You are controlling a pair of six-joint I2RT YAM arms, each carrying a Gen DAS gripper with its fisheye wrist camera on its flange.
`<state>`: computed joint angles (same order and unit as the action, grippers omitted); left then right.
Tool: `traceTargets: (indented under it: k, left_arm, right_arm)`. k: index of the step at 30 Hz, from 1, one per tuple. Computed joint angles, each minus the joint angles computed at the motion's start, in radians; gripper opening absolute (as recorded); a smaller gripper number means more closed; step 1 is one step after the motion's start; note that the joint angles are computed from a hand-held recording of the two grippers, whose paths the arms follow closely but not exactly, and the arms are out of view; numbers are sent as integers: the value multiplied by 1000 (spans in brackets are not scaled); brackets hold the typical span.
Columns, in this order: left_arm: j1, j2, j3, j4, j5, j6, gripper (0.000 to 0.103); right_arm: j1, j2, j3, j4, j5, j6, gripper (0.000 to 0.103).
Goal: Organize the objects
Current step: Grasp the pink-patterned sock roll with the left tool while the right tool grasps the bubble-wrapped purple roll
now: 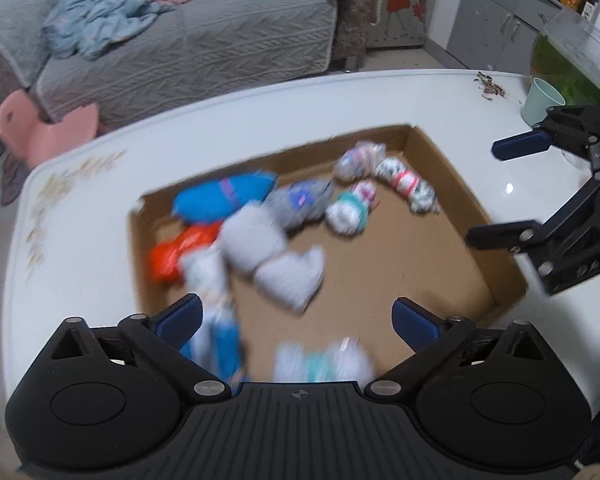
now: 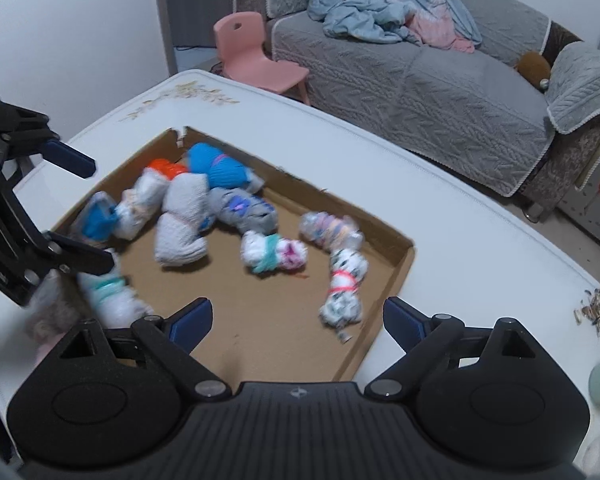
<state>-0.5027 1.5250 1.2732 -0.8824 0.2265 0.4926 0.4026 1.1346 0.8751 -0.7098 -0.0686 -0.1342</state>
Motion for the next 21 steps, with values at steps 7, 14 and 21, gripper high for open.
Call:
traceTargets:
  k: [7, 14, 21]
  left_arm:
    - [219, -197, -156, -117, 22, 236, 102]
    - [393, -532, -395, -305, 71, 351, 102]
    - [274, -837, -698, -253, 115, 132, 101]
  right_arm:
    - [253, -198, -55, -103, 75, 189, 92]
    - [594, -239, -138, -126, 131, 455, 90]
    - [680, -76, -165, -27, 90, 490, 80]
